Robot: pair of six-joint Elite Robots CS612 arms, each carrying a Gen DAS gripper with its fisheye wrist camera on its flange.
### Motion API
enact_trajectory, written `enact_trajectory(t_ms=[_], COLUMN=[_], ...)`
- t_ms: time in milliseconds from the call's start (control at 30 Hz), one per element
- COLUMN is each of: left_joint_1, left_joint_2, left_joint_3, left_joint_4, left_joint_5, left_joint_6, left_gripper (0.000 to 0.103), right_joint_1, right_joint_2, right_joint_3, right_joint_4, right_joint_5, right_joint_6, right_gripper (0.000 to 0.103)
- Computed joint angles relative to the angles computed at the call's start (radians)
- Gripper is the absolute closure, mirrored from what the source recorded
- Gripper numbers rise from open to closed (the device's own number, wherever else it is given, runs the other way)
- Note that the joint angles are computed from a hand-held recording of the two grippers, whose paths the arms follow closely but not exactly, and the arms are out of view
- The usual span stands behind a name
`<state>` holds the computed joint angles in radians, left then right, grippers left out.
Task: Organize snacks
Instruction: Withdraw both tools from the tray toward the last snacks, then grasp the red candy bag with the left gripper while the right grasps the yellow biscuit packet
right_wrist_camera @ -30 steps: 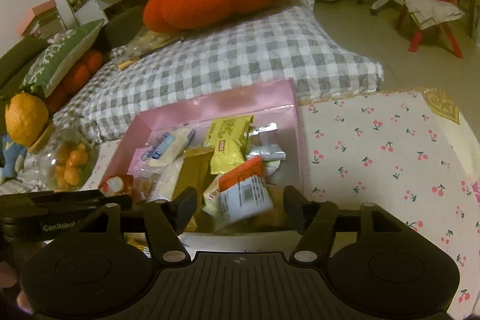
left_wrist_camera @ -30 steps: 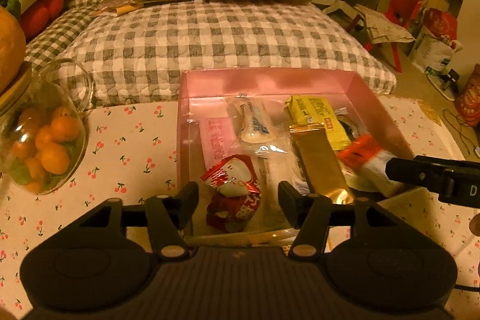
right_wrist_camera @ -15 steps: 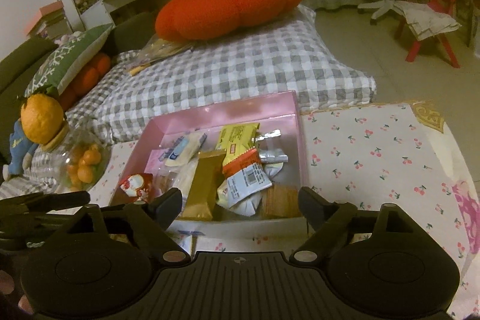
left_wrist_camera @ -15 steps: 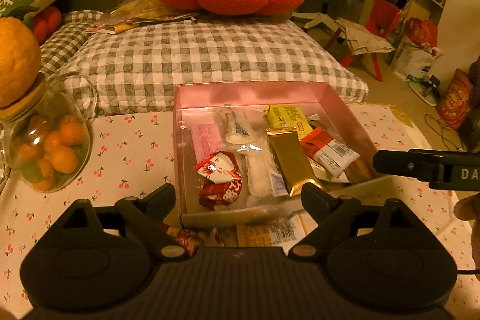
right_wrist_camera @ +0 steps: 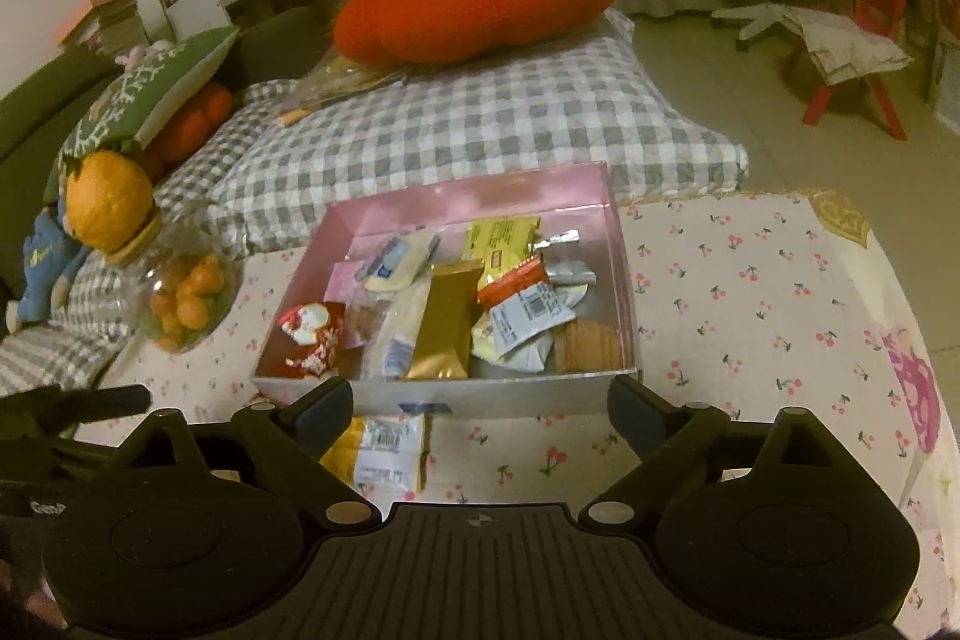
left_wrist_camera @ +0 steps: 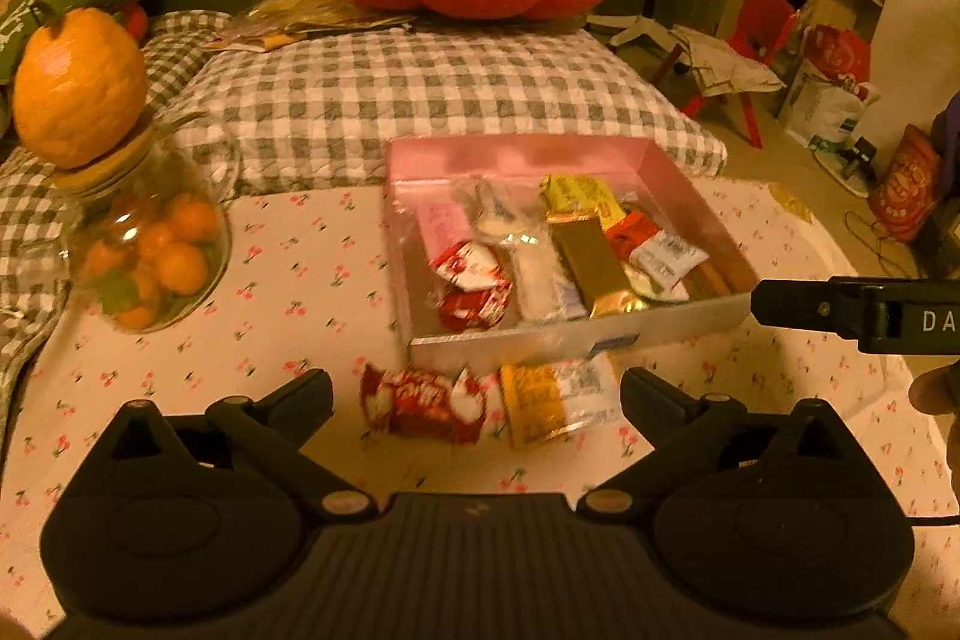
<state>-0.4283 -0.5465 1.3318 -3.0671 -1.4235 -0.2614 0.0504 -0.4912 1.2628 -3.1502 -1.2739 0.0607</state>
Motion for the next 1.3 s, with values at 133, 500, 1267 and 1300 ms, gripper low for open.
enact_trajectory(t_ms=[133, 500, 1267, 1300], left_joint_1=[0.000, 0.014, 0.001, 0.001], left_joint_2=[-0.010, 0.008, 0.119, 0.118], left_joint_3=[0.031, 0.060, -0.067, -0.066], left_joint_4=[-0.010, -0.033, -0.089, -0.086], left_joint_5=[0.016, 0.064, 0.107, 0.104], left_joint_6=[-0.008, -0.103, -0.045, -0.047], left_gripper=[0.000, 0.001, 0.029, 0.030], right_joint_1=[0.005, 0.021, 0.037, 0.038], right_joint_2=[-0.002, 0.002, 0.059, 0.060], right_joint_3=[0.017, 0.053, 0.007, 0.007], right_joint_4=[0.000, -0.038, -0.036, -0.036], right_joint_5=[-0.006, -0.064, -0.045, -0.046], right_joint_6=[-0.027, -0.120, -0.272, -0.276], right_gripper=[0.009, 0.007, 0.007, 0.007])
